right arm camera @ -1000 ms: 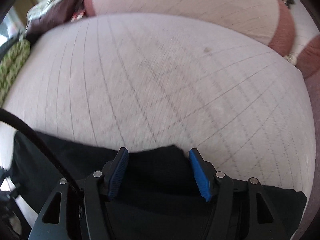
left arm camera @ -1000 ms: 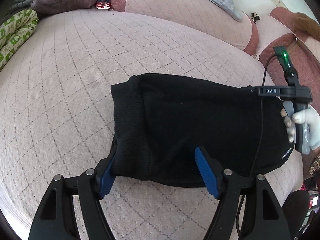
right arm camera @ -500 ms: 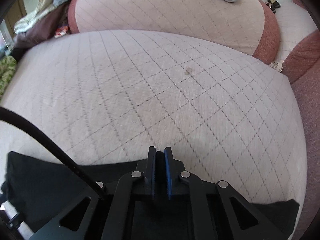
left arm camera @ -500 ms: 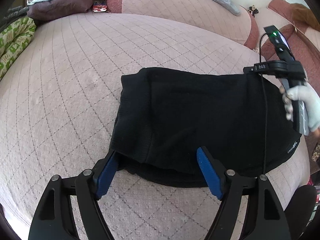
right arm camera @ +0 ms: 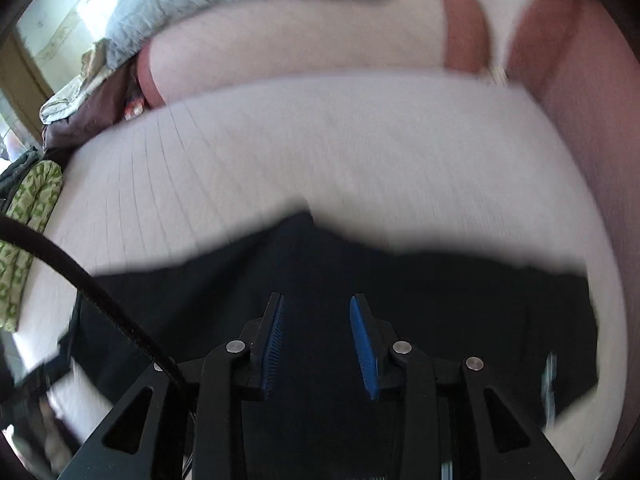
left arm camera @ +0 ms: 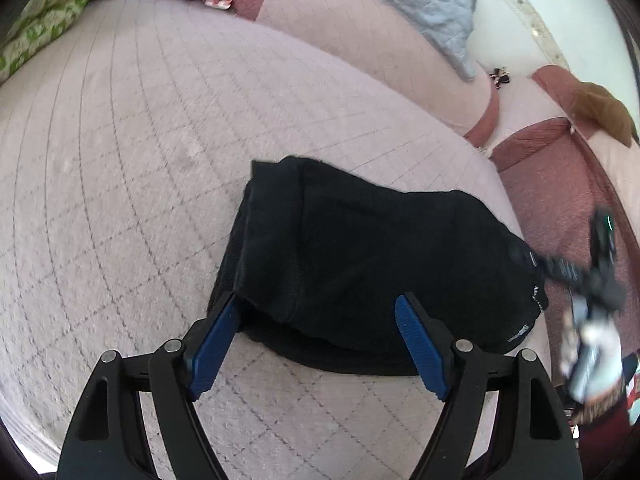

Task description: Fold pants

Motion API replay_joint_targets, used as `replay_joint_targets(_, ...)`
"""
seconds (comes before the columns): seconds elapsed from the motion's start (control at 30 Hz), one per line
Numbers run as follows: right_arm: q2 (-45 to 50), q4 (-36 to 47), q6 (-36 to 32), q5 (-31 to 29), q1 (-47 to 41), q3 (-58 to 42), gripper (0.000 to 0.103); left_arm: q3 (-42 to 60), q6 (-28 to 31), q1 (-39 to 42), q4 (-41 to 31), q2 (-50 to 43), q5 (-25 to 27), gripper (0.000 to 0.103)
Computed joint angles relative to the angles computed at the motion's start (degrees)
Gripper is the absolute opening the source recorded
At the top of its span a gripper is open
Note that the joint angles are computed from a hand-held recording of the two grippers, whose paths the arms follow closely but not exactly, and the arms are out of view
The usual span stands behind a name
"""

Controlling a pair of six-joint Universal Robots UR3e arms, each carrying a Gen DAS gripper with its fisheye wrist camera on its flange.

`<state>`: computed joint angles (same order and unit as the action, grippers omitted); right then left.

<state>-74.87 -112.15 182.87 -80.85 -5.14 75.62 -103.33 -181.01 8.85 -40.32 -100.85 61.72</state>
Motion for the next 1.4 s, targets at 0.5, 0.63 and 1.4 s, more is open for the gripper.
replay_joint_targets(0.5,-29.5,21.0,-12.6,7.5,-30.2,18.9,0.030,-2.6,-3.4,0.4,2.2,1.7,1.6,0.079)
replay_joint_targets(0.63,-30.2,19.4,-9.9,11.8,-31.1,20.7,0.032,-2.8,-4.2,1.8,1.1,1.6,0.8,0.079)
replay_joint_targets(1.4,-33.4,6.6,-2.9,14.7,-38.7,32.5,0.006,-1.2,-3.4,2.0,-1.0,1.2,1.1,0.079)
